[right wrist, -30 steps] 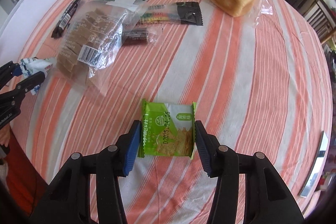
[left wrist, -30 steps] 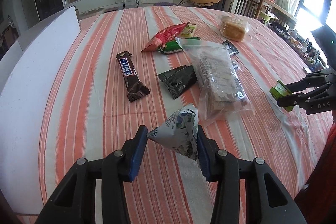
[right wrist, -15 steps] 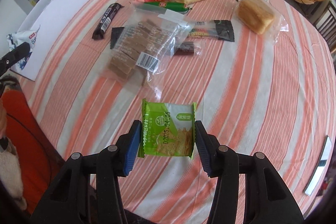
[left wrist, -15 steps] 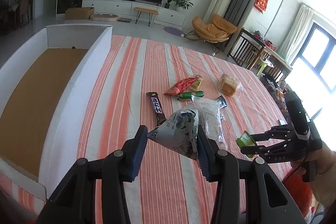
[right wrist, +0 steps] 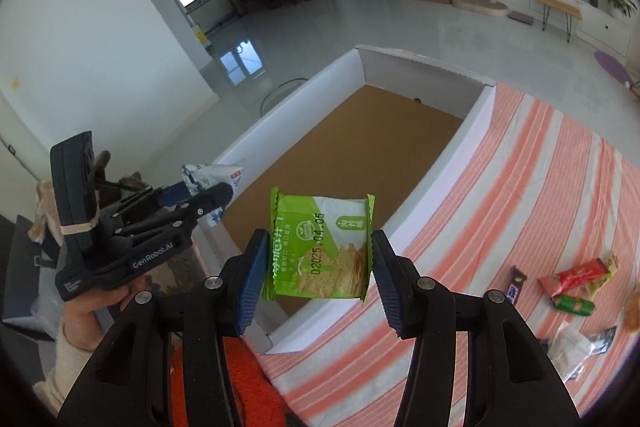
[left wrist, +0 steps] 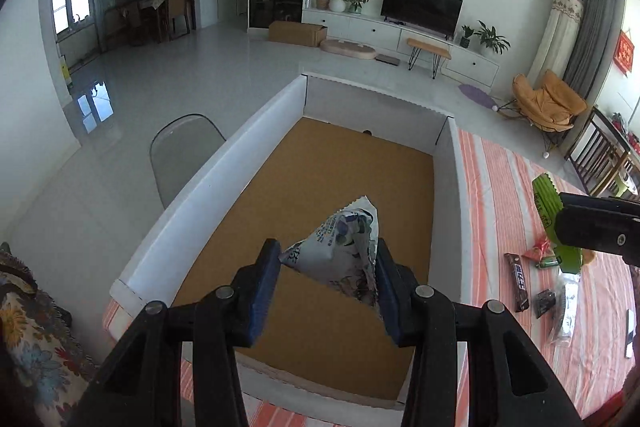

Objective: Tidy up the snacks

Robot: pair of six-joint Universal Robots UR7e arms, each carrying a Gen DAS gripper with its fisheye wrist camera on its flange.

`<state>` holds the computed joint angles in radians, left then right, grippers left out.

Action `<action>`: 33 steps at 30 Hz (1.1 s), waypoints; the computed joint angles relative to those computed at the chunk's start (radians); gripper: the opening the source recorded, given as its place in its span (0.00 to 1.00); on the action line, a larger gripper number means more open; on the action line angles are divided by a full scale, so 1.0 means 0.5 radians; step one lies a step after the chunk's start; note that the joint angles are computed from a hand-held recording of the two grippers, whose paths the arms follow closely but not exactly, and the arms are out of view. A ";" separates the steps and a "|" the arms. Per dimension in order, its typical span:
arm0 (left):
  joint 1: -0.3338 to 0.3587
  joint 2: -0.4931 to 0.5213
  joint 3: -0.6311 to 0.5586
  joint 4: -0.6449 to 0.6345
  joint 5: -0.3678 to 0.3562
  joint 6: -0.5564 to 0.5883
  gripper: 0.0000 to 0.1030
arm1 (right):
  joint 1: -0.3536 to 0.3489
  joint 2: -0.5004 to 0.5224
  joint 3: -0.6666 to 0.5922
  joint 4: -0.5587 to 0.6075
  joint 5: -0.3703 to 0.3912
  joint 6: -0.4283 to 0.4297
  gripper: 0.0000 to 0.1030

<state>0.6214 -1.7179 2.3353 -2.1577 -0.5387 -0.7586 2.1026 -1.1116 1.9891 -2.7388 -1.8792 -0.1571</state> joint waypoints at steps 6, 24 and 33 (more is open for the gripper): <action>0.017 -0.072 0.103 0.020 0.062 -0.092 0.74 | -0.014 0.001 0.045 -0.177 0.061 0.000 0.71; -0.257 1.413 0.004 -1.259 -0.938 0.206 0.93 | -1.485 -1.009 1.327 -1.791 -0.529 -1.005 0.73; -0.233 1.876 -0.021 -1.738 -0.600 0.381 0.92 | -1.779 -1.098 1.374 -1.829 -0.217 -1.046 0.73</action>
